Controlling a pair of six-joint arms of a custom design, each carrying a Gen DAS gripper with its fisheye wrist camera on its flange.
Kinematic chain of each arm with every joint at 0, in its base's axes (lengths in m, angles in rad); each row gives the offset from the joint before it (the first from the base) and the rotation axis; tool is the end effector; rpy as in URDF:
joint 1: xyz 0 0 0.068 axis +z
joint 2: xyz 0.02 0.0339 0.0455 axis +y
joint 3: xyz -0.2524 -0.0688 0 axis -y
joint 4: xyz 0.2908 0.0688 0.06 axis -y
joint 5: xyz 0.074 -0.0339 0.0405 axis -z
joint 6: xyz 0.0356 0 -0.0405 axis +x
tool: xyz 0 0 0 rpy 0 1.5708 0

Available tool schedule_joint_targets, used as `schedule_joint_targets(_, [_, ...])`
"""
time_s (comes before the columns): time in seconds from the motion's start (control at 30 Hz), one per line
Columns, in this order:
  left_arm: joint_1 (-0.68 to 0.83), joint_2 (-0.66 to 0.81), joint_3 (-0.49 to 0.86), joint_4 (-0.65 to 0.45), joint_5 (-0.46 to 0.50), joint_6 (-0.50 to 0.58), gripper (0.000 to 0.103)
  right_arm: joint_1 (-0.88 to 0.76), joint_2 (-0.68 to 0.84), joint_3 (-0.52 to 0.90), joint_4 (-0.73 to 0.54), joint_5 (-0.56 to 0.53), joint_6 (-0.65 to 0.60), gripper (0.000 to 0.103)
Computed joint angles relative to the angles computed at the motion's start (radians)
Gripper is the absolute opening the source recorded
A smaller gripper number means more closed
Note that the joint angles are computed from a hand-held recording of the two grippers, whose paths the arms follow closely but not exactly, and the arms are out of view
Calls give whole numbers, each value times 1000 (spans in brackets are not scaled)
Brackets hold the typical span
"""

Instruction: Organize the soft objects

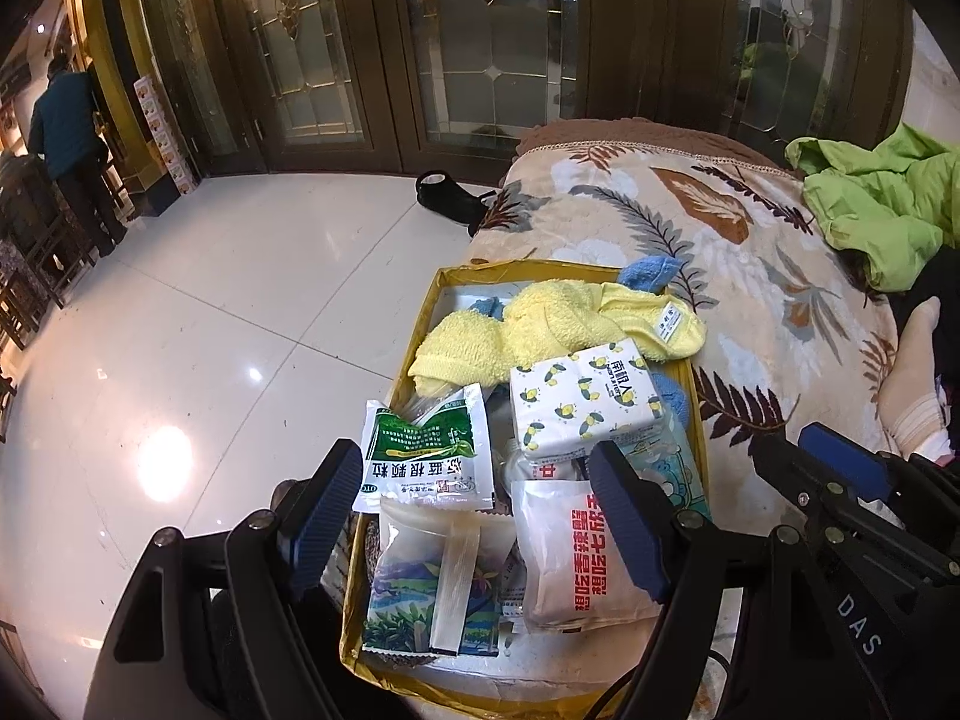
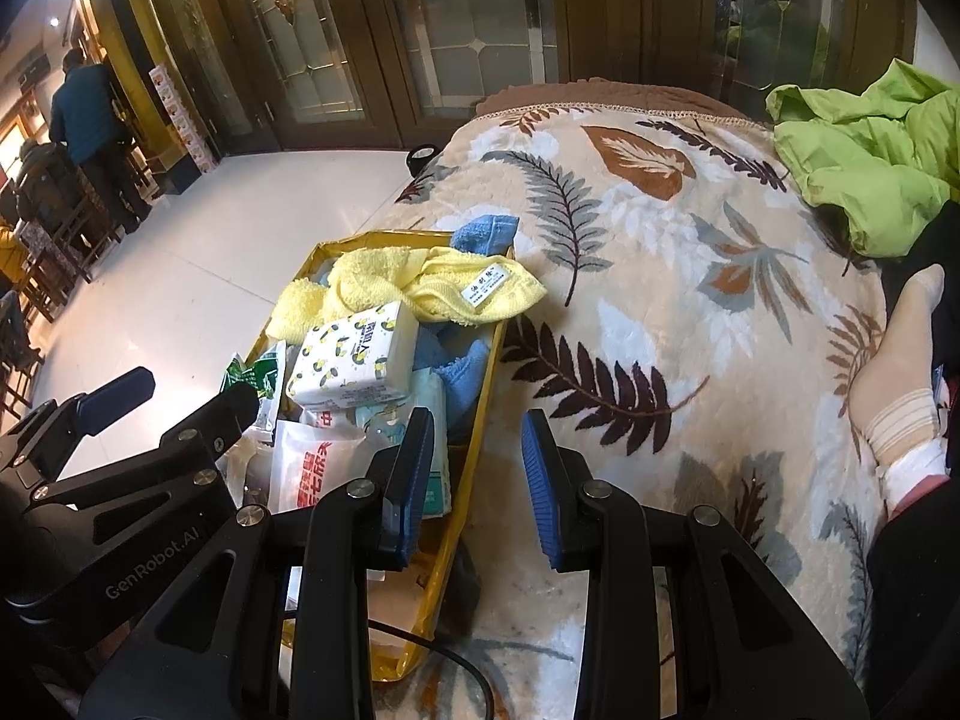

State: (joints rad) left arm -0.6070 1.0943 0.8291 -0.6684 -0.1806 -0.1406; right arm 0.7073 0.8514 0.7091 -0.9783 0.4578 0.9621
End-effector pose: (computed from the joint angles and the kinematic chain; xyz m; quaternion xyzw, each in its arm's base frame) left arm 0.2217 -0.1462 0.2318 0.1911 0.9267 -0.0342 0.3217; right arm 0.1593 0.1155 0.2261 0.1709 0.9352 0.0126 0.3099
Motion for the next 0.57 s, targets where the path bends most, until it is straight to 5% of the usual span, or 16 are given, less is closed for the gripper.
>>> schedule_joint_targets(0.57, [-5, -46, -11, 16, 17, 13, 78, -2, -35, -12, -15, 0, 9, 30])
